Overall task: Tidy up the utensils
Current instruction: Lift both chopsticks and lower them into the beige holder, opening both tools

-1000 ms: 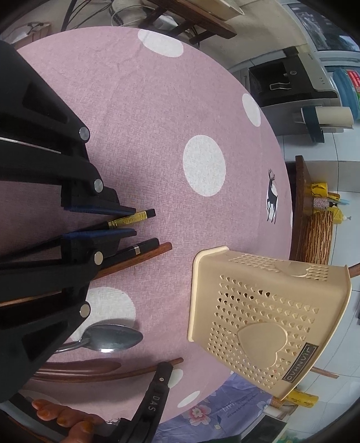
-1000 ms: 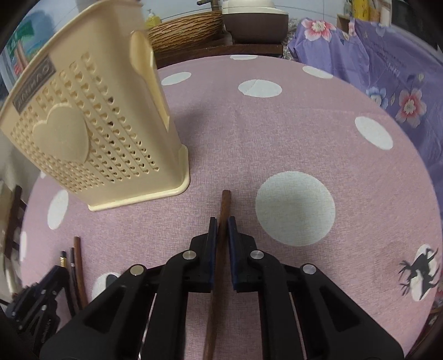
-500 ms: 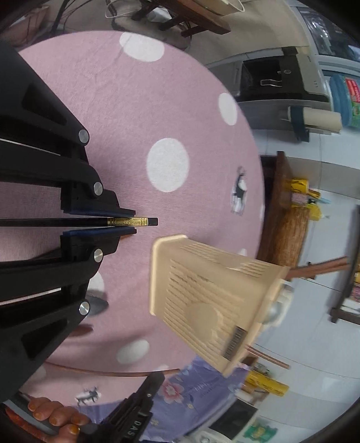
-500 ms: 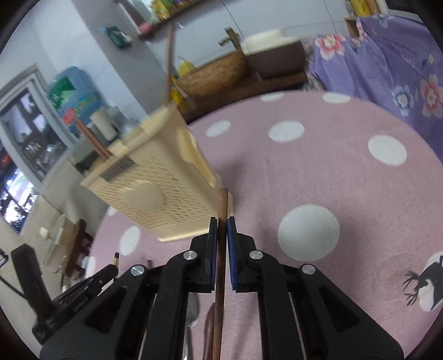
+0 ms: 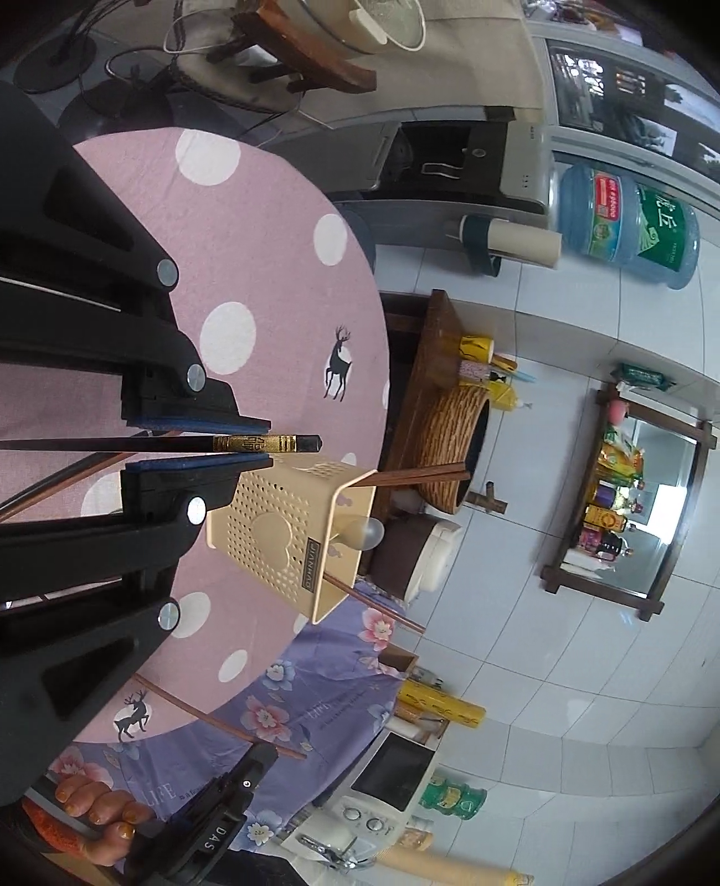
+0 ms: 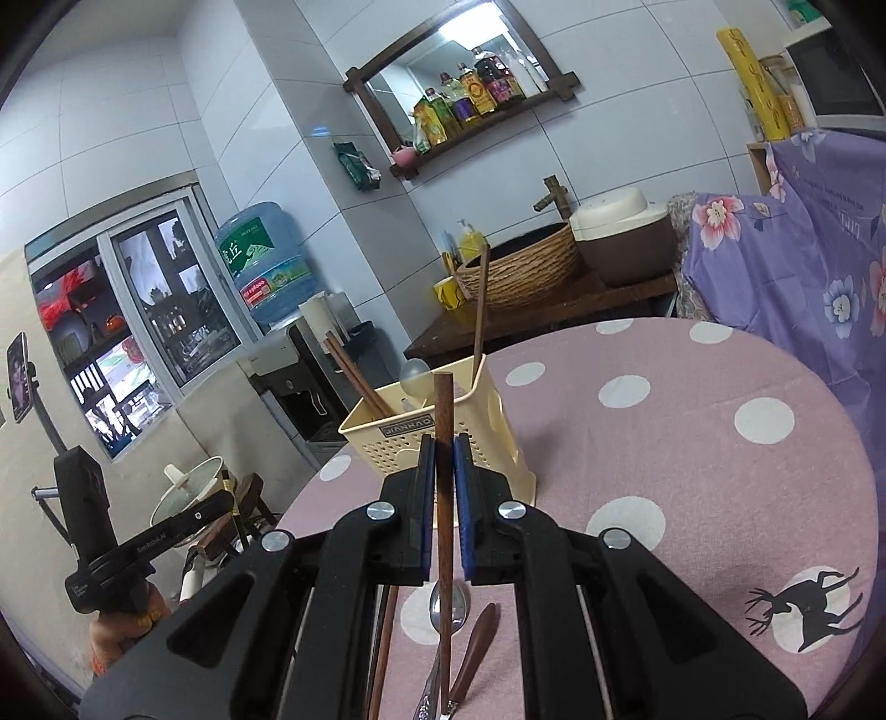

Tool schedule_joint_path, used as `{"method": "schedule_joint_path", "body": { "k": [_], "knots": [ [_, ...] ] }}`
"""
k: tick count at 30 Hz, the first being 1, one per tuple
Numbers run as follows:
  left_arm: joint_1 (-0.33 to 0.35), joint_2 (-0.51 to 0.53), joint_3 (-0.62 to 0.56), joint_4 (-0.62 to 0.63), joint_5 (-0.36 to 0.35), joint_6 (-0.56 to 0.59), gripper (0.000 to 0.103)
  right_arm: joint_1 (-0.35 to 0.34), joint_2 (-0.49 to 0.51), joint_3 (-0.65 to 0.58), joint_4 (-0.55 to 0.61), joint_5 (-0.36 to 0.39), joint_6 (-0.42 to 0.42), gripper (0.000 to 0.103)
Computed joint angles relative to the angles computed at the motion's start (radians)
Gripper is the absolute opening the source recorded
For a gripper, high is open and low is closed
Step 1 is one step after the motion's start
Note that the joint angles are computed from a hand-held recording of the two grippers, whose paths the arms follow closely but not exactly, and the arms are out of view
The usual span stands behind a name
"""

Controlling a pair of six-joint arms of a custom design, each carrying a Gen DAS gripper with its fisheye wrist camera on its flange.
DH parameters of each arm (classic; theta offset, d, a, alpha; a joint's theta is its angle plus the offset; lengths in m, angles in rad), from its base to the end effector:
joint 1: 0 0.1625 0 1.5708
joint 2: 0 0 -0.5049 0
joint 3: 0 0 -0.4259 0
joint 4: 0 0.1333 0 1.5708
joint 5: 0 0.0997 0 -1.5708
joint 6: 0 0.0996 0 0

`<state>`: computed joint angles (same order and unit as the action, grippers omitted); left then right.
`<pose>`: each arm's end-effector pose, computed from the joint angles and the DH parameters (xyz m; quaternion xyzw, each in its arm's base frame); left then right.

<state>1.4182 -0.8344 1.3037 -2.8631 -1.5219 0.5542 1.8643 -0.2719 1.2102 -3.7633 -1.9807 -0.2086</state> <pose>0.0059 -0.8707 0.3494 0.3079 0.8630 -0.3874 0.1017 0.3372 -0.7923 0.0209 0.0813 -0.7976 0.5810 0.1403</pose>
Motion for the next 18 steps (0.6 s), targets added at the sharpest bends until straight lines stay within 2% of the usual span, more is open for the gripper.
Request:
{"method": "schedule_joint_path", "body": {
  "k": [11, 18],
  "knots": [
    [0.004, -0.002, -0.015, 0.007, -0.037, -0.014, 0.008, 0.013, -0.004, -0.014, 0.009, 0.013, -0.035, 0.008],
    [-0.011, 0.001, -0.05, 0.02, -0.077, -0.011, 0.008, 0.025, 0.008, -0.085, 0.064, 0.015, -0.079, 0.008]
  ]
}}
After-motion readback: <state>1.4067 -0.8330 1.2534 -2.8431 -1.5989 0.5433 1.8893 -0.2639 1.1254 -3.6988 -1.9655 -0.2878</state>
